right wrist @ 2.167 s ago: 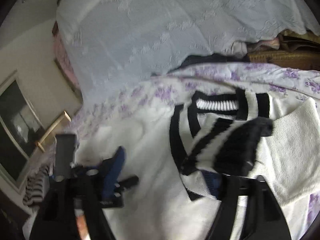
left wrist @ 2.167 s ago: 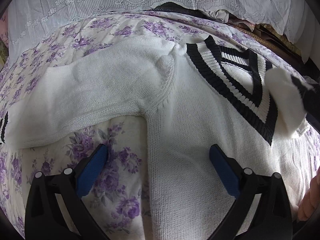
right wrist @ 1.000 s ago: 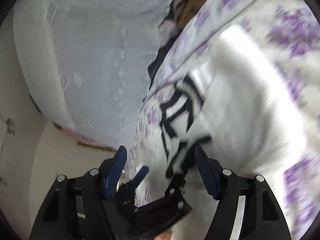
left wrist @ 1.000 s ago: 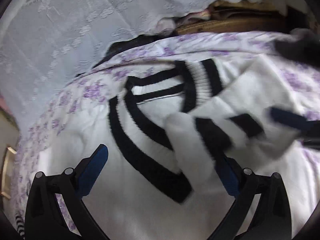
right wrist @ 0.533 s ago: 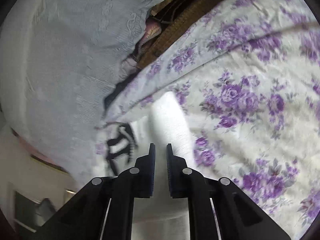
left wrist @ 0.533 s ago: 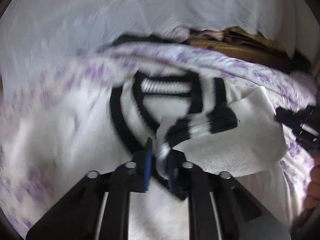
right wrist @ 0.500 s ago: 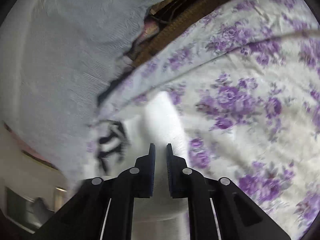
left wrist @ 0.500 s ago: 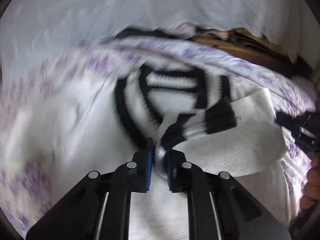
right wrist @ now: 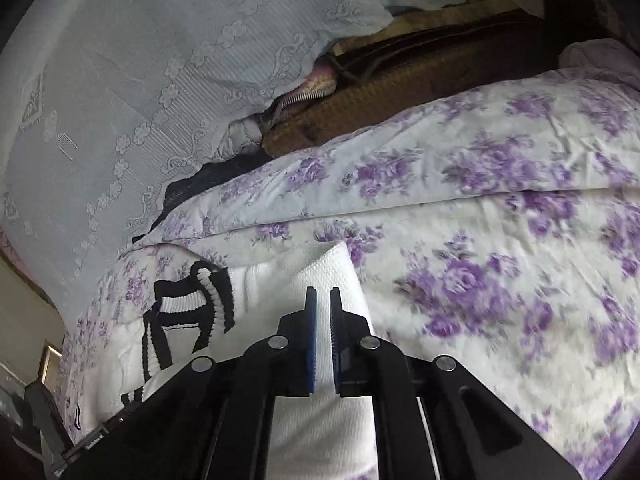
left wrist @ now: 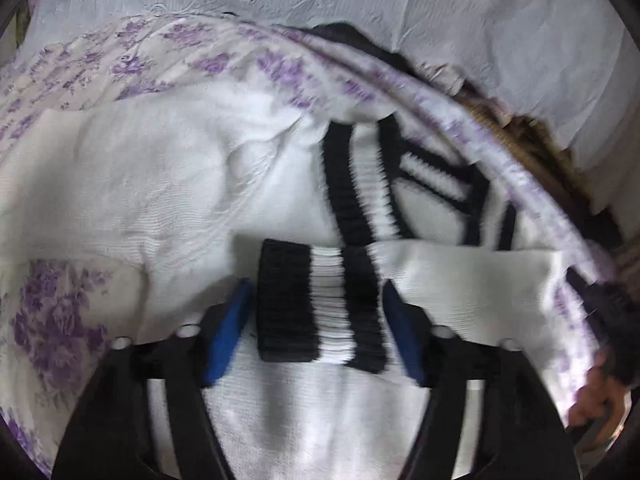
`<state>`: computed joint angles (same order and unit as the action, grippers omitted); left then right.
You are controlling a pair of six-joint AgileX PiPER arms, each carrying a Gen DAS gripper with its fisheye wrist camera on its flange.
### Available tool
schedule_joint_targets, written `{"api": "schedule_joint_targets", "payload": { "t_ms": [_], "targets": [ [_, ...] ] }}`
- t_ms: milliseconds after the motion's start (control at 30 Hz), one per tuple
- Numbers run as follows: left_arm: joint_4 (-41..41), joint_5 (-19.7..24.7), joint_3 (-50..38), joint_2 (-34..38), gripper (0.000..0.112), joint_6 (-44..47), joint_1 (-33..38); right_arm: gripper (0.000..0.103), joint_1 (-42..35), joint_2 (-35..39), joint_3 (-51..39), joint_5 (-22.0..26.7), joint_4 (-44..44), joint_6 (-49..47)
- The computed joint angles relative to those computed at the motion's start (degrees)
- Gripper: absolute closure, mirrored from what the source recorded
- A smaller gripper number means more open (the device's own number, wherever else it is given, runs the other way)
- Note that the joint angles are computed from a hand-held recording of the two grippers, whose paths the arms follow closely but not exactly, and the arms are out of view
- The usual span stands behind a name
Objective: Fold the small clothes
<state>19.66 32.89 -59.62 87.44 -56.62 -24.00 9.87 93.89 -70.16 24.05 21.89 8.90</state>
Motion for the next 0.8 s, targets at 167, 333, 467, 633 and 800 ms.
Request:
{"api": "schedule_joint_targets", "payload": {
  "t_ms": [167,333,467,633,800],
  "targets": [
    [9.0,2.9,-0.4,0.8,0.064,-7.5,-3.1,0.101,-0.8,10.1,-6.0,1.3,3.4,-5.5],
    [7.7,0.4,1.9,-1.2,0.077,-7.3,-1.3,0.095,-1.0,1.7,1.5,-0.2,7.7,-9.2],
    [1.2,-2.6,3.8,-2.8,0.08,-2.0,1.6,0.095,2.9,-6.1,9.2,-0.8,2.9,-4.0],
    [0.1,-2.1,4.0,-3.5,0.055,-0.1,0.4,0.092,6.0,-8.0,15.3,-3.2,-0.7,-2.4],
    [-8.6,-4.8,3.8,-2.6,0.032,9.1,2.2,0.088,1.9,-11.9,19.0,-4.6,11.5,-11.3]
  ]
}}
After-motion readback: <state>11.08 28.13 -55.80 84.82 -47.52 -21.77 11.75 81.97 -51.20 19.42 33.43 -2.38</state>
